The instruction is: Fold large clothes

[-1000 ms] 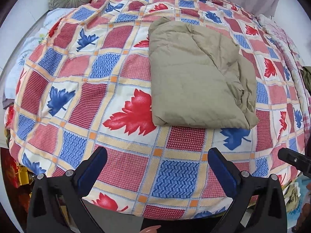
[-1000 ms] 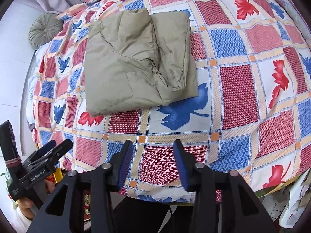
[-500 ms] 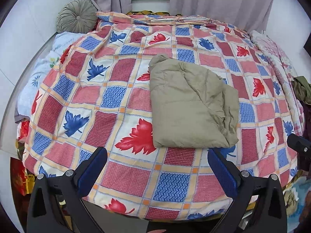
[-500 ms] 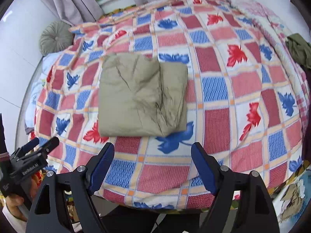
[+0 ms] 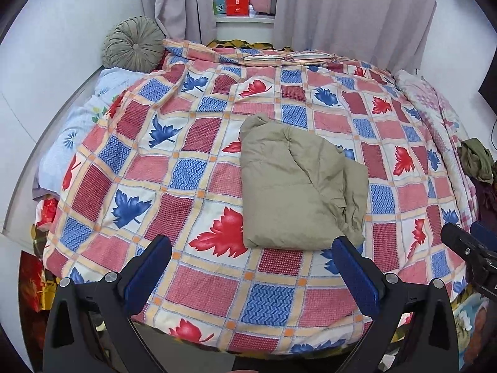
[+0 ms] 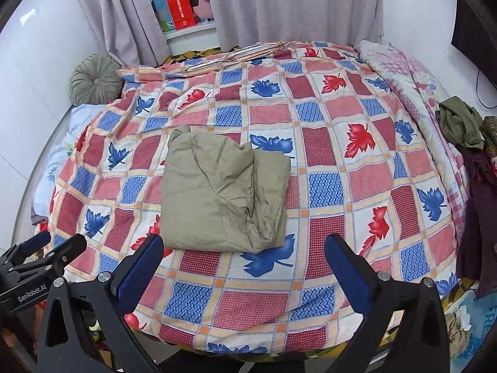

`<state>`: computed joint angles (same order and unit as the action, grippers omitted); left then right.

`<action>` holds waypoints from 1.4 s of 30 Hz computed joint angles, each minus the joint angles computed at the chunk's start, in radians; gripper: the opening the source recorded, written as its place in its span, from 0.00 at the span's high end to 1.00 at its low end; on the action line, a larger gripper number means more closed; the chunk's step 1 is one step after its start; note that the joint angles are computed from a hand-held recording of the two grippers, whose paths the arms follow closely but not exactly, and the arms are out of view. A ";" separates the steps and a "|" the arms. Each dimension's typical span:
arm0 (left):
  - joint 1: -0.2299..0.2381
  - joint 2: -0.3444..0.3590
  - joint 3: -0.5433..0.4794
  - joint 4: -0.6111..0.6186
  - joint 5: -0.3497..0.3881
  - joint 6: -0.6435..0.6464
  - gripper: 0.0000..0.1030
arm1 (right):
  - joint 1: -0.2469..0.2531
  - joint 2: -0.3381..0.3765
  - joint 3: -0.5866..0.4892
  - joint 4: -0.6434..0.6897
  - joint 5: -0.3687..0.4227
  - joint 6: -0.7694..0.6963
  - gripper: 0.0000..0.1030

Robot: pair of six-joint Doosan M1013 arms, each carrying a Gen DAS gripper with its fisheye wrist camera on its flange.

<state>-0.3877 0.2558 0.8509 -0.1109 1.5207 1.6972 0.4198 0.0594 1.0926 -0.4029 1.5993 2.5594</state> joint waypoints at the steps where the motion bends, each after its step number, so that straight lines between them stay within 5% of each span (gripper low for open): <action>1: 0.000 -0.003 0.002 0.002 -0.001 -0.001 0.00 | 0.003 0.003 -0.005 -0.004 0.007 -0.002 0.00; 42: 0.006 -0.019 0.037 0.032 0.030 0.003 0.00 | 0.035 0.006 0.001 0.010 0.044 0.022 0.00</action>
